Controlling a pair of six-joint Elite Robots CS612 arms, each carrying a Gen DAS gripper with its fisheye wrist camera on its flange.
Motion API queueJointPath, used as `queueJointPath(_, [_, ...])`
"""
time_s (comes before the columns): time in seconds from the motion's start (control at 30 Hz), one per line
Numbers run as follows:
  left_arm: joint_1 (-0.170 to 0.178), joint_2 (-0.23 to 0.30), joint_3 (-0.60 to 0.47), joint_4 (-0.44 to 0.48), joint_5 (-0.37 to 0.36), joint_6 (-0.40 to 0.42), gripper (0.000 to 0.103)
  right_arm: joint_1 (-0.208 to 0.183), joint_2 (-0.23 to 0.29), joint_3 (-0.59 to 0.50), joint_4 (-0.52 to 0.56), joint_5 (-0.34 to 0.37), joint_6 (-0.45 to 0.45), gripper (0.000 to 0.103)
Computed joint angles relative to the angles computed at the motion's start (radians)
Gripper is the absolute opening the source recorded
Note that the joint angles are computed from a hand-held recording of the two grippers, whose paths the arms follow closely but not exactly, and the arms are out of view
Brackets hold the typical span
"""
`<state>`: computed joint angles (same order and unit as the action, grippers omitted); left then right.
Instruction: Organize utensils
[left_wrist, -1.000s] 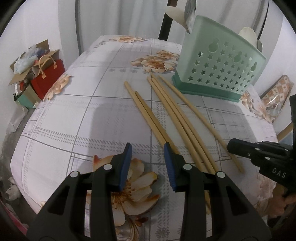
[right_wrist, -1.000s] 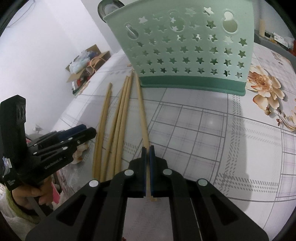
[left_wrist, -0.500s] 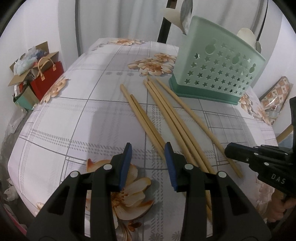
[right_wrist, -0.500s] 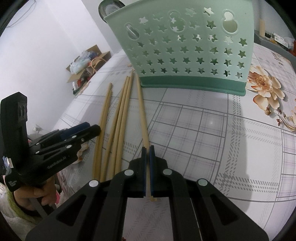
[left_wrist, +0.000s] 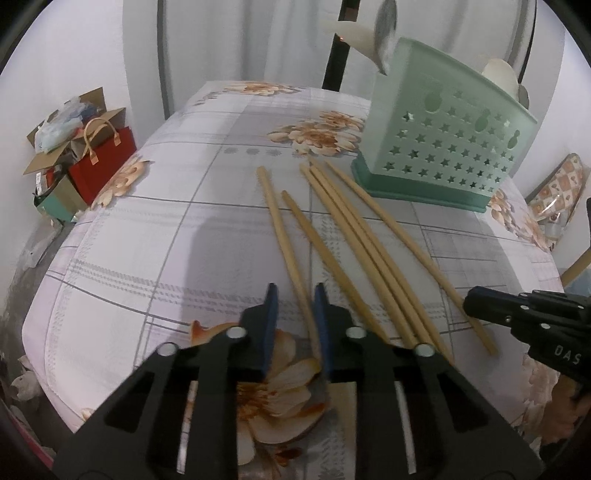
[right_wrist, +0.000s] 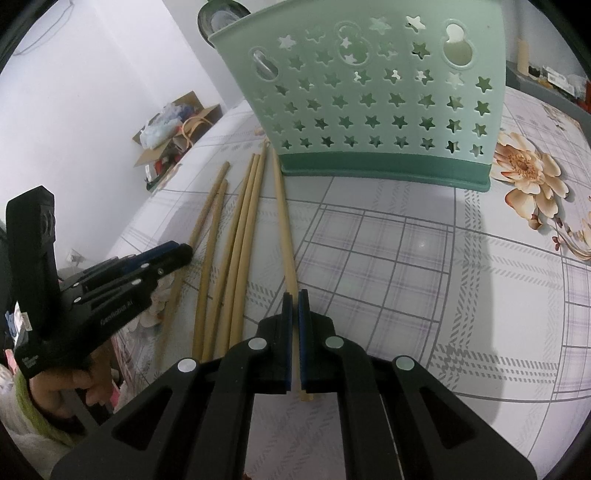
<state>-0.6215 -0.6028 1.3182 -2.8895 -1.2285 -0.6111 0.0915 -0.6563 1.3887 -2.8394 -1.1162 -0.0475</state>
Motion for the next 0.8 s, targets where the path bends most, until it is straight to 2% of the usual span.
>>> queueJointPath(0.03, [0.001,-0.001,0.003,-0.002,0.003,0.000,0.007,0.000,0.001,-0.001,0.000,0.000,-0.003,0.003])
queueJointPath(0.3, [0.008,-0.041,0.059,0.012,-0.060,-0.013,0.005,-0.006,-0.017,0.016,0.031,-0.007,-0.040,0.003])
queueJointPath(0.43, [0.011,-0.078,0.111,0.035,-0.096,-0.031,0.005,-0.016,-0.049,0.059,0.058,-0.042,-0.099,0.003])
queueJointPath(0.5, [0.016,-0.094,0.142,0.015,-0.136,-0.047,0.005,-0.021,-0.064,0.076,0.072,-0.063,-0.121,0.003])
queueJointPath(0.57, [0.018,-0.102,0.157,-0.001,-0.154,-0.063,0.010,-0.023,-0.071,0.086,0.080,-0.071,-0.129,0.003])
queueJointPath(0.63, [0.018,-0.102,0.158,-0.012,-0.147,-0.065,0.026,-0.025,-0.073,0.090,0.075,-0.068,-0.137,0.005])
queueJointPath(0.73, [0.020,-0.095,0.146,-0.023,-0.138,-0.049,0.027,-0.018,-0.067,0.078,0.053,-0.077,-0.145,0.009])
queueJointPath(0.8, [0.022,-0.087,0.133,-0.031,-0.140,-0.037,0.027,-0.012,-0.054,0.059,0.029,-0.078,-0.149,0.019])
